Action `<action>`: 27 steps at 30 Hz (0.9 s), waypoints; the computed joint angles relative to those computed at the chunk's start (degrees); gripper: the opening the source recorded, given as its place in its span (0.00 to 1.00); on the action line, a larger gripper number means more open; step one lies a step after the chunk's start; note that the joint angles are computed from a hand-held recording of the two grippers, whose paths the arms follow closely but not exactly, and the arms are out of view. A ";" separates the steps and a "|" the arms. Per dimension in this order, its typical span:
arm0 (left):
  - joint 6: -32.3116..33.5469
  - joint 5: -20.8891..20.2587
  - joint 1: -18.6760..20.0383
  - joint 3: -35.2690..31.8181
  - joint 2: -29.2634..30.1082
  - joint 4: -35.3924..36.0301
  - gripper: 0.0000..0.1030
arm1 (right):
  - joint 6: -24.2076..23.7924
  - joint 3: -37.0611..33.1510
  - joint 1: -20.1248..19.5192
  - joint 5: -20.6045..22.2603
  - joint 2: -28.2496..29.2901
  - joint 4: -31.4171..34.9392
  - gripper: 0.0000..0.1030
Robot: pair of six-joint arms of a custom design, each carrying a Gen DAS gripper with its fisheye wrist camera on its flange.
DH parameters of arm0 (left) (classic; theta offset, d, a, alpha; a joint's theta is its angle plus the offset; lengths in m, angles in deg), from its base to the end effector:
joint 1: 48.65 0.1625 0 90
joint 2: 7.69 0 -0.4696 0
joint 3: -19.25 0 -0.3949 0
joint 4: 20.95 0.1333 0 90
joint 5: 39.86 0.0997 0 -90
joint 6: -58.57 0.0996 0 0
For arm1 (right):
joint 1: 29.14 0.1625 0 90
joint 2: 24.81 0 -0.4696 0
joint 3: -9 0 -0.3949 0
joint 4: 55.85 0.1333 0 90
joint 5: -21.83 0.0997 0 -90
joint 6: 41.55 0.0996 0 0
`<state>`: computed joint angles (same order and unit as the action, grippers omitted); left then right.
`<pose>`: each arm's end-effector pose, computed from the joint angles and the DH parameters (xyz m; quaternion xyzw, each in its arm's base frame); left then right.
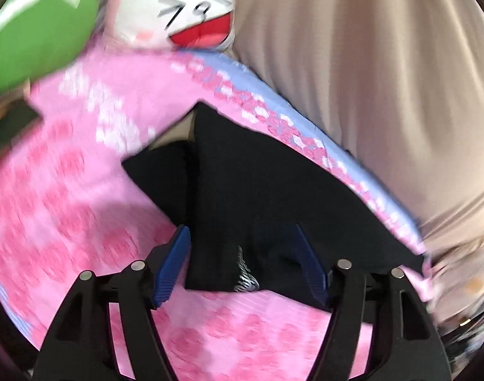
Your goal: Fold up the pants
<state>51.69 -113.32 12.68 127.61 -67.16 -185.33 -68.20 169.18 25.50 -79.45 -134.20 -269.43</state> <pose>-0.1601 -0.6297 0.2262 0.1513 0.9538 -0.2507 0.0669 -0.0325 -0.2425 0.3658 -0.1190 -0.7943 0.4654 0.3720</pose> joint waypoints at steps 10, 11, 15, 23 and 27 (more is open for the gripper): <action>-3.30 4.28 0.21 -10.11 7.48 10.49 0.27 | -2.65 -6.01 9.31 -10.21 8.48 -2.94 0.42; -2.97 6.24 -0.28 -10.28 7.82 10.19 0.22 | -3.36 -6.65 6.81 -9.02 7.32 -2.44 0.42; -1.78 7.86 -0.98 -13.01 9.58 11.02 0.21 | -0.63 -15.38 -6.31 -1.58 2.67 8.97 0.49; -1.81 14.27 -2.93 -16.57 12.72 11.46 0.21 | 4.74 -34.55 -10.26 -0.20 11.43 21.68 0.50; -2.12 16.09 -3.27 -17.52 13.44 12.52 0.21 | 5.52 -40.62 -10.41 1.05 15.52 25.66 0.50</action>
<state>49.57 -97.23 9.41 110.09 -53.73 -172.82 -62.68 128.57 15.09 -78.40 -118.69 -243.77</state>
